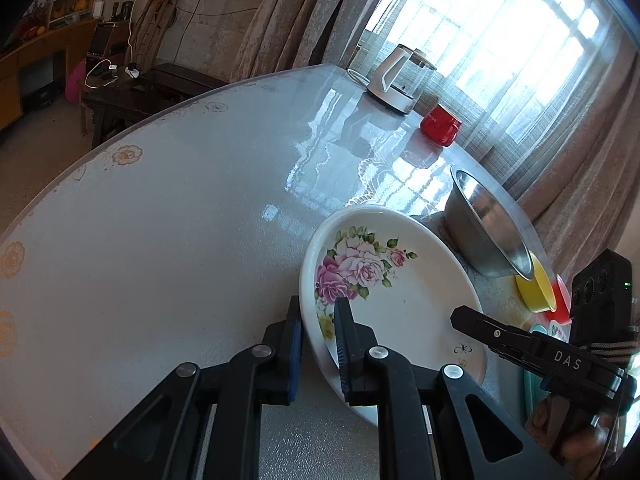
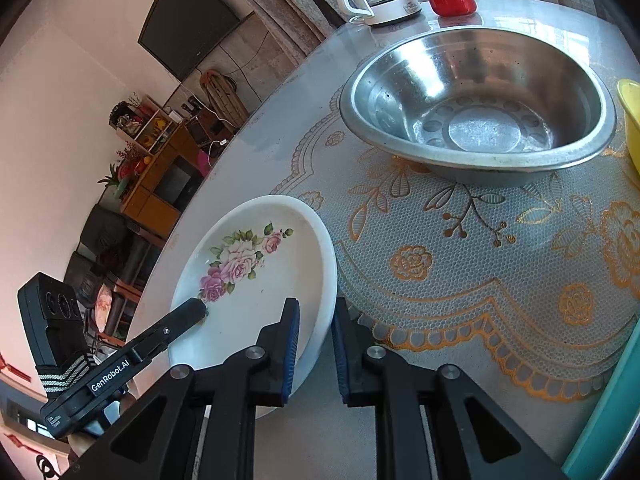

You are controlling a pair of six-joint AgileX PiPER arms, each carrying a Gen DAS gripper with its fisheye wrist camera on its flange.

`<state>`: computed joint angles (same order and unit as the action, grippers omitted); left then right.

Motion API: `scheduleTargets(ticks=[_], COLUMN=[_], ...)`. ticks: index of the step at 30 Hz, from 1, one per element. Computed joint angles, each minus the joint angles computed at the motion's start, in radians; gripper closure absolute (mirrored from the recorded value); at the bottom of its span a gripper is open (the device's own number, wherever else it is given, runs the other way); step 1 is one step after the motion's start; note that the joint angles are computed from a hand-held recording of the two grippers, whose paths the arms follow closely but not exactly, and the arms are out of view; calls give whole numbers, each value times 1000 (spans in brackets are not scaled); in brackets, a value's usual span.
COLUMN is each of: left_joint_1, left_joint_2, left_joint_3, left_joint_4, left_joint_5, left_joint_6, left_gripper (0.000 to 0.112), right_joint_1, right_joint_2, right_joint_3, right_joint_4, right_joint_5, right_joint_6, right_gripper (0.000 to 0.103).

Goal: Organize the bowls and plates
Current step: 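Grasp the rim of the rose plate with the right gripper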

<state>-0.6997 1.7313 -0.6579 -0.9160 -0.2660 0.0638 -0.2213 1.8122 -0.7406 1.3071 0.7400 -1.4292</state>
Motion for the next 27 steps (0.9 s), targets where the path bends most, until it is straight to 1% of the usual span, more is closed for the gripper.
scheduleTargets(ticks=[2,3,5,7,9,10,12,15,17,19,23,25,27], left_joint_1=[-10,-14,-25,-33,-39,-46,-75,-122,-146,-173,-233,-255,-268], left_joint_2=[-1,0,2,5,7,6,2,-9,-19,-29,-53,-62,-74], left_joint_3=[-13,-18,-16,-15,-14,-16,-23,-7,4,10,27,25,30], left_joint_4=[-128,-166,-196,-200,-204,-247,-371,-427,-453,-506,-538,-559,-547], left_joint_5=[7,6,-8,-23,-34,-37,-57,-92,-107,-126,-164,-172,-168], left_joint_6=[134,172,204,203,200,240,362,407,421,464,482,498,478], left_gripper=[97,97,96,96,96,97,97,96,96,96,96,96,96], right_joint_1=[-40,-57,-78,-91,-93,-89,-44,-9,-4,-18,-49,-83,-120], right_joint_2=[25,37,50,59,53,45,10,-45,-63,-78,-126,-145,-161], right_joint_3=[16,22,26,14,9,11,16,48,64,73,112,127,132], right_joint_4=[59,80,83,52,26,22,27,26,21,-14,-48,-60,-78], right_joint_5=[51,73,102,122,121,110,55,-21,-36,-26,-9,18,48], right_joint_6=[-56,-75,-74,-32,-7,-7,7,-15,-37,-29,-56,-66,-66], right_gripper=[87,87,87,87,87,88,89,90,90,90,90,90,90])
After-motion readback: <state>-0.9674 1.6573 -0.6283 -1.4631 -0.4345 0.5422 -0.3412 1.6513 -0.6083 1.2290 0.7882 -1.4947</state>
